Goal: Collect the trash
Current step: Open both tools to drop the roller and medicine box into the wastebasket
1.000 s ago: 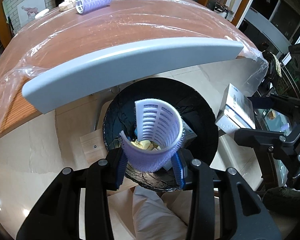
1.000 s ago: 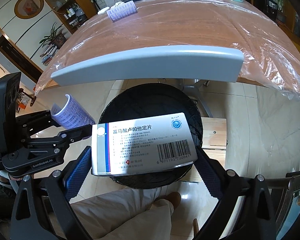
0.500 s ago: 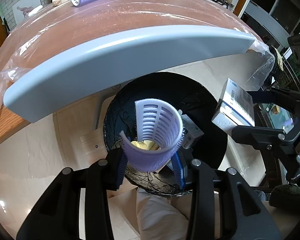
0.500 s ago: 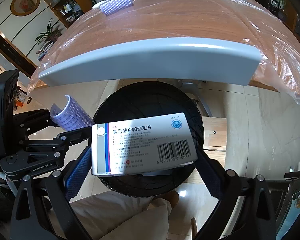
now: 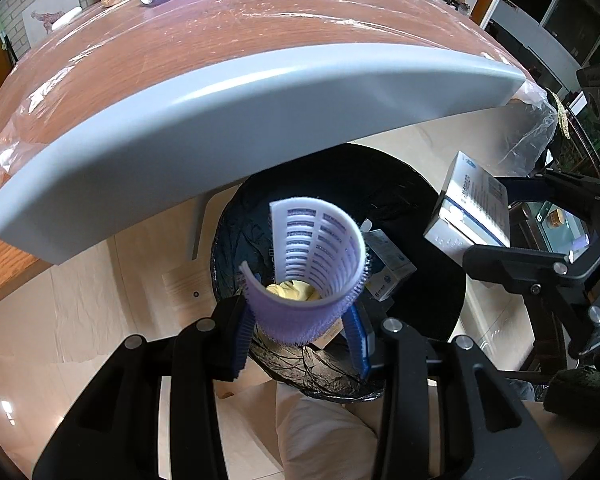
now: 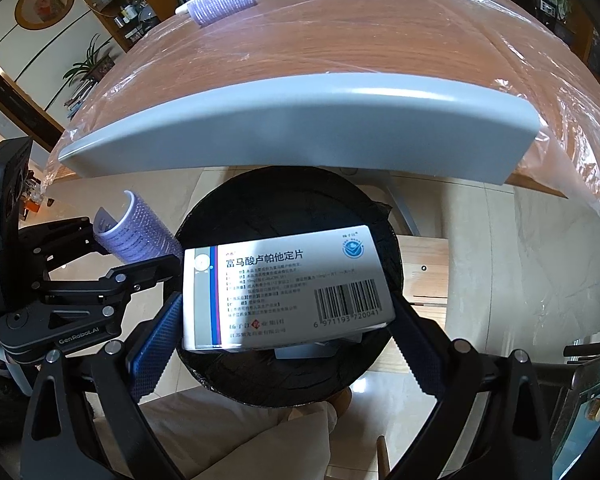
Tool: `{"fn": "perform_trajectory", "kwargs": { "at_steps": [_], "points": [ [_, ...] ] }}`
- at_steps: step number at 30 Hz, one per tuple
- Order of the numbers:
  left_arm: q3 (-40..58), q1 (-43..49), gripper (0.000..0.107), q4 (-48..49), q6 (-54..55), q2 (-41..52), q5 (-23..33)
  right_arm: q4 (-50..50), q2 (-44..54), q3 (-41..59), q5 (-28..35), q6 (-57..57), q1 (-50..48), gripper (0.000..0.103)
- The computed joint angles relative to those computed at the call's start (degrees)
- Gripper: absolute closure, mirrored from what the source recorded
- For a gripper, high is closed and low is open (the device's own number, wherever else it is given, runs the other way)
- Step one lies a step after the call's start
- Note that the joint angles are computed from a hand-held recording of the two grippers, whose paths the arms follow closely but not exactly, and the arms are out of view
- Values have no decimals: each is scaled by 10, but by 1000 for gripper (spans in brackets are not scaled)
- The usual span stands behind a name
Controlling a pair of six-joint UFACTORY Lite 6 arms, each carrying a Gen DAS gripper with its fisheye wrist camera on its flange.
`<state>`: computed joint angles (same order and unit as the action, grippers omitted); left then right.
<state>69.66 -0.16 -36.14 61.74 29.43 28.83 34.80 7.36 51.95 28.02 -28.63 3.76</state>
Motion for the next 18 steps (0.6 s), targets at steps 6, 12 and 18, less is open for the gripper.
{"fn": "perform_trajectory", "kwargs": {
  "at_steps": [6,12,18],
  "points": [
    [-3,0,36,-12,12,-3,-1,-33,1,1,-6,42,2,6],
    [-8,9,36,-3,9,-17,7,-72,-41,-18,-6,71,0,6],
    [-44,32,36,-25,51,-98,41,-136,-139,-25,16,112,4,6]
  ]
}}
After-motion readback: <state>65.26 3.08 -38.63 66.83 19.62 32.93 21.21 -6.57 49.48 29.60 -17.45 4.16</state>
